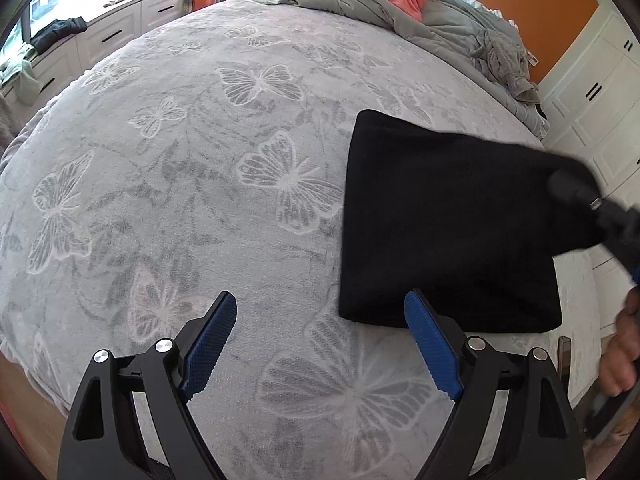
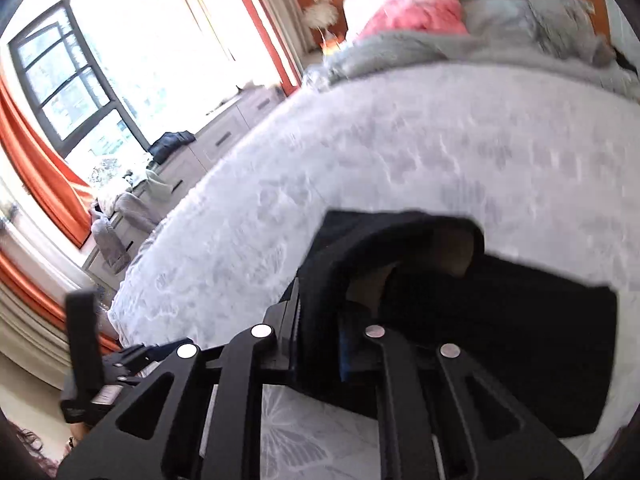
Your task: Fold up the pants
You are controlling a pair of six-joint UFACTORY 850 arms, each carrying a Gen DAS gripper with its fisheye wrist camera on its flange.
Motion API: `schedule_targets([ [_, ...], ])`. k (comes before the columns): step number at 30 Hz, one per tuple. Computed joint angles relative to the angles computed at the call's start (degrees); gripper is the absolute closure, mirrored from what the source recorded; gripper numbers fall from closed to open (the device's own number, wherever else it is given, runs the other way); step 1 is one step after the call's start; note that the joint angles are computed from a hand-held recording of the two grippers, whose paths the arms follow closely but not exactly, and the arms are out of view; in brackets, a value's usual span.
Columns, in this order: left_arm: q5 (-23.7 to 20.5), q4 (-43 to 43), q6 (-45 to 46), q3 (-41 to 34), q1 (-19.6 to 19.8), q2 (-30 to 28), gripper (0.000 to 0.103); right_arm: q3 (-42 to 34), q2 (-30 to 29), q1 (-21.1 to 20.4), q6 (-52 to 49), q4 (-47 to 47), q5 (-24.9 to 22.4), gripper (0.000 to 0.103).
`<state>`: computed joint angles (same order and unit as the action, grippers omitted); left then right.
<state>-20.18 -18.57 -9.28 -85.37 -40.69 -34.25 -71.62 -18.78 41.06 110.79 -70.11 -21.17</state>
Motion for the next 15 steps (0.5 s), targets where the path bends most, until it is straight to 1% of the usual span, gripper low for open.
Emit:
schedule_targets([
  [2,0.18,-1.97,2.28,-0.23,-0.20,0.38,0.020,0.78,3.93,1.39,-1.64,-2.40,-6.33,0.091],
  [4,0.29,-3.64,4.20,-0.76,-0.60,0.37,0.020,4.18,8.24,2.58,-1.94,-2.72,-12.64,0.090],
  [6,0.32,-7.47,8.24,-1.39,-1.03,-0.08,0.020,9.54,12.12,2.53,-0.31,-0.13,-16.97,0.090],
  [7,-0.18,-9.33,9.84,-2.01,-1.26,-0.64,0.020,12.62,13.48,2.01,0.45,2.82,-17.82,0.088],
  [8,-0.90,-13.36,13.25,-2.73,-1.39,-1.40,0.020,16.17,14.07,0.38,-0.36,7.50,-16.57,0.083],
  [9,-2.22,-17.16,16.09,-3.82,-1.46,-2.47,0.020,19.40,13.37,-1.91,-0.46,10.93,-14.01,0.081],
  [10,-3.82,-19.30,16.99,-5.22,-1.61,-3.69,0.020,22.14,11.93,-3.83,0.74,14.16,-11.55,0.081],
  [11,-4.93,-22.12,18.68,-6.36,-1.81,-4.77,0.020,24.84,10.47,-4.80,4.34,15.12,-10.31,0.079],
  [12,-6.04,-24.75,20.40,-7.61,-1.90,-5.88,0.020,28.01,11.40,-5.00,10.33,13.69,-8.90,0.073],
  [13,-6.96,-25.61,20.30,-9.05,-2.05,-7.02,0.020,30.98,14.73,-5.39,16.33,9.86,-5.83,0.068],
  [14,-7.73,-27.52,21.44,-10.60,-2.09,-8.27,0.020,34.19,18.14,-5.83,22.32,4.95,-3.66,0.059],
  [15,-8.67,-28.55,21.86,-12.54,-2.11,-9.79,0.019,35.39,19.68,-6.24,28.32,-0.04,-3.35,0.051],
])
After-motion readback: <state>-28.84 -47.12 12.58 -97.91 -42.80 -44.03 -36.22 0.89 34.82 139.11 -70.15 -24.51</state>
